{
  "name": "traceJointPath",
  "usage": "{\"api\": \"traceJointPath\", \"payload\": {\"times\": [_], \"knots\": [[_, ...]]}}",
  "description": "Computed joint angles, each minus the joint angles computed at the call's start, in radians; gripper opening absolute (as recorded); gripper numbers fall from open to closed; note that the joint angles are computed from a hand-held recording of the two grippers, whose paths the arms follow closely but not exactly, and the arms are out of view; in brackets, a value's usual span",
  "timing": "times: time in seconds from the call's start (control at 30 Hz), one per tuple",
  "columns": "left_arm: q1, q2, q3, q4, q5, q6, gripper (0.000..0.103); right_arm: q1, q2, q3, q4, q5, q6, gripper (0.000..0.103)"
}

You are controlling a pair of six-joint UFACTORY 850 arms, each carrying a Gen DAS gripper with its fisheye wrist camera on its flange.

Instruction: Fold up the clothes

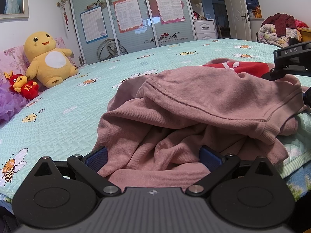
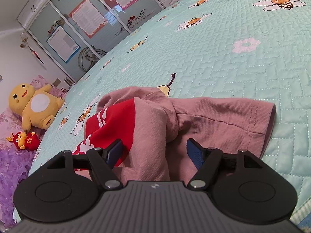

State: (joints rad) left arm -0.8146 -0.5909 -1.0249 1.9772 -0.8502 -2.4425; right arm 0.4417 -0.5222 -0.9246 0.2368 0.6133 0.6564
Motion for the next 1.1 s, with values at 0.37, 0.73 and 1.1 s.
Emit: {"api": "traceJointPath", "payload": {"times": [0.37,0.73,1.1], "knots": [[0.002,0.000,-0.001,0.002,0.000,0.000,0.103,0.009,-0.004,-0.002,0.029,0.003,-0.043,0.073],[0.001,-0.003,-0.002,0.003,-0.002,-0.002,0.103,0.010,-0.006,-0.004,0.033,0.007,-0.050,0.074],[0.001,-0.003,-0.001,0.005,-0.004,-0.004,0.103,0.014,-0.008,-0.005,0.044,0.012,-0.061,0.074]]}}
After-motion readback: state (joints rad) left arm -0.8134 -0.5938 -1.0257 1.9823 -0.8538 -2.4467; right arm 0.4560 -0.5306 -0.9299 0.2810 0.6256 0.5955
